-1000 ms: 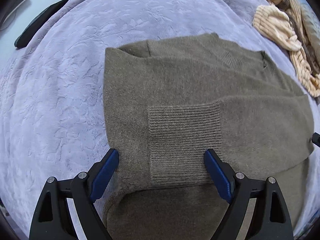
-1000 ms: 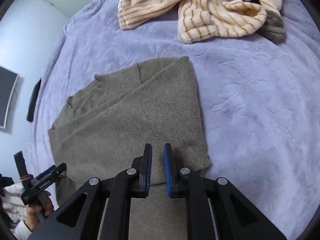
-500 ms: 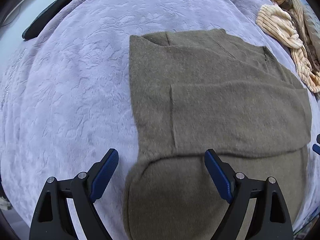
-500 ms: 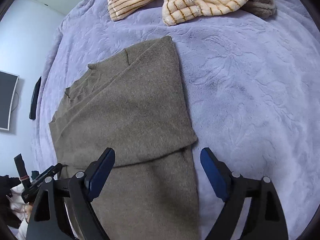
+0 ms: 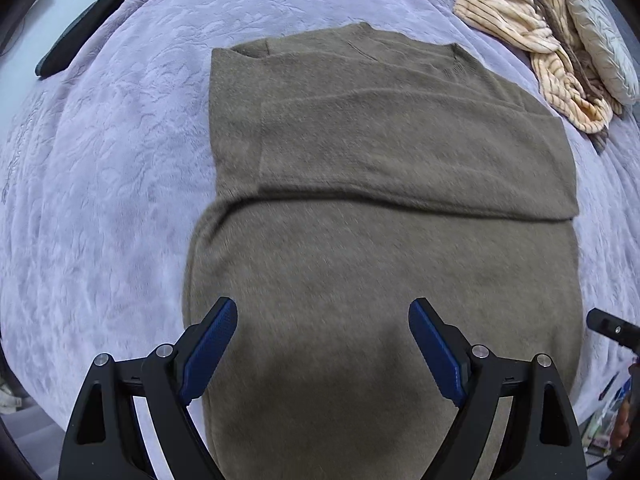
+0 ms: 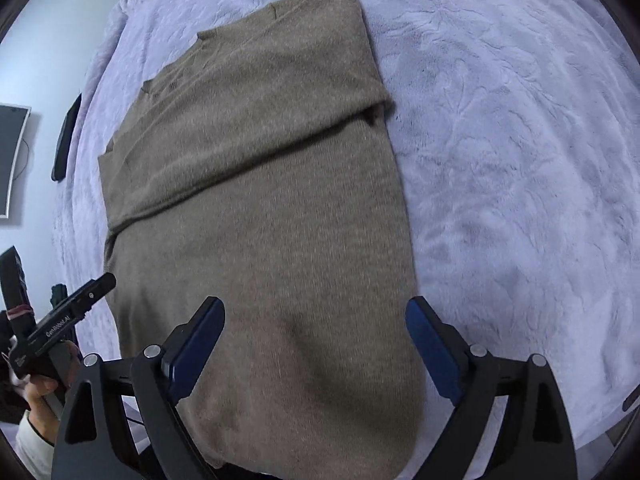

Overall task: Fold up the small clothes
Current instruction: 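Move both tools to the hem of the folded sweater, then grasp the hem with both tools and lift it toward the collar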

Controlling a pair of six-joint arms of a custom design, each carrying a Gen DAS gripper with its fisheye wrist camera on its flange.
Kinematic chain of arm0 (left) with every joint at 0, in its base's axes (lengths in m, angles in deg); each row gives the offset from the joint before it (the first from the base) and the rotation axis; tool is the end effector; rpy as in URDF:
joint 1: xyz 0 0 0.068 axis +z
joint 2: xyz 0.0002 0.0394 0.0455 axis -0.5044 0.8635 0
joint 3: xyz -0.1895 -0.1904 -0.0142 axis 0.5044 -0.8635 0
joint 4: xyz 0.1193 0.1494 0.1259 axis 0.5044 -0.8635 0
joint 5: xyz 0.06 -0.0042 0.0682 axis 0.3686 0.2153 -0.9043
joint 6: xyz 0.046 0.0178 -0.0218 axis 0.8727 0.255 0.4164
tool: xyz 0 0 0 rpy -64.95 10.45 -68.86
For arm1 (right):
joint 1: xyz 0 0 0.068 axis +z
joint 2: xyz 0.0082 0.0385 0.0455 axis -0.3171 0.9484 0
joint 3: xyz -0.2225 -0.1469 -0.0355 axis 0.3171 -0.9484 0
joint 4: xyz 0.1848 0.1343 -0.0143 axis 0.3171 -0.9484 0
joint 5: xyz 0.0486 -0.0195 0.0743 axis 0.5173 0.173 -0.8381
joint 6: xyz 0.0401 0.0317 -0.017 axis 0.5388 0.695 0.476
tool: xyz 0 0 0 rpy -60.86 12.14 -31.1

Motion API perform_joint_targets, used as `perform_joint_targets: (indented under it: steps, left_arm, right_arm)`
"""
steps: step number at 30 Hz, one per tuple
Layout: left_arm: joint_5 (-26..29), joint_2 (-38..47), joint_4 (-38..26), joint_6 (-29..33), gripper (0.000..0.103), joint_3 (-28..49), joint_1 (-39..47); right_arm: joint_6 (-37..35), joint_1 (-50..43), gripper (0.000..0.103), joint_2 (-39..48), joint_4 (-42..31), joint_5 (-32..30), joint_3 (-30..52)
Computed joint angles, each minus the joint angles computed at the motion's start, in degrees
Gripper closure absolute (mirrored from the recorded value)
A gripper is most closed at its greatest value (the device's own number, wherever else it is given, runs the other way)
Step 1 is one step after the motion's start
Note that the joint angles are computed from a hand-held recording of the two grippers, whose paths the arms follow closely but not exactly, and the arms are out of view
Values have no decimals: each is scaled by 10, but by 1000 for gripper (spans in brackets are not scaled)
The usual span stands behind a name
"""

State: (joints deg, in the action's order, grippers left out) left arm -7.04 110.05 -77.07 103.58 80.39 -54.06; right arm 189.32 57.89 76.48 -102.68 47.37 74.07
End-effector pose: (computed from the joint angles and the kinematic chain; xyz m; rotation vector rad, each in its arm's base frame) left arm 0.2999 -0.1359 0.2752 1.1054 2.7810 -0.1570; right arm 0.0521 0.1680 0.2297 1.3708 2.5091 0.5463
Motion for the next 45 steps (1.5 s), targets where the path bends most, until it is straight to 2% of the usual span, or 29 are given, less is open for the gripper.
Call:
perform_joint_targets:
  steps: [5, 10, 16, 25, 31, 38, 45]
  left_arm:
    - [-6, -55, -17, -10, 15, -43, -7]
    - [-13, -99, -35, -10, 15, -68, 8]
    - [-29, -142, -50, -32, 15, -99, 11]
    - [-26, -192, -87, -20, 15, -117, 27]
    - [8, -196, -105, 63, 15, -158, 120]
    - [45, -178, -125, 222, 15, -183, 297]
    - [67, -137, -160, 350, 15, -193, 401]
  right_arm:
    - [-2, 30, 9, 41, -1, -11, 44]
    - [5, 48, 9, 52, 22, -5, 48]
    - [-39, 35, 9, 66, 77, -19, 41]
    - [-85, 22, 9, 119, 90, -24, 97]
    - [-45, 51, 9, 179, 64, -2, 168]
    - [61, 107, 9, 262, 87, 23, 223]
    - [176, 174, 9, 338, 39, 73, 306]
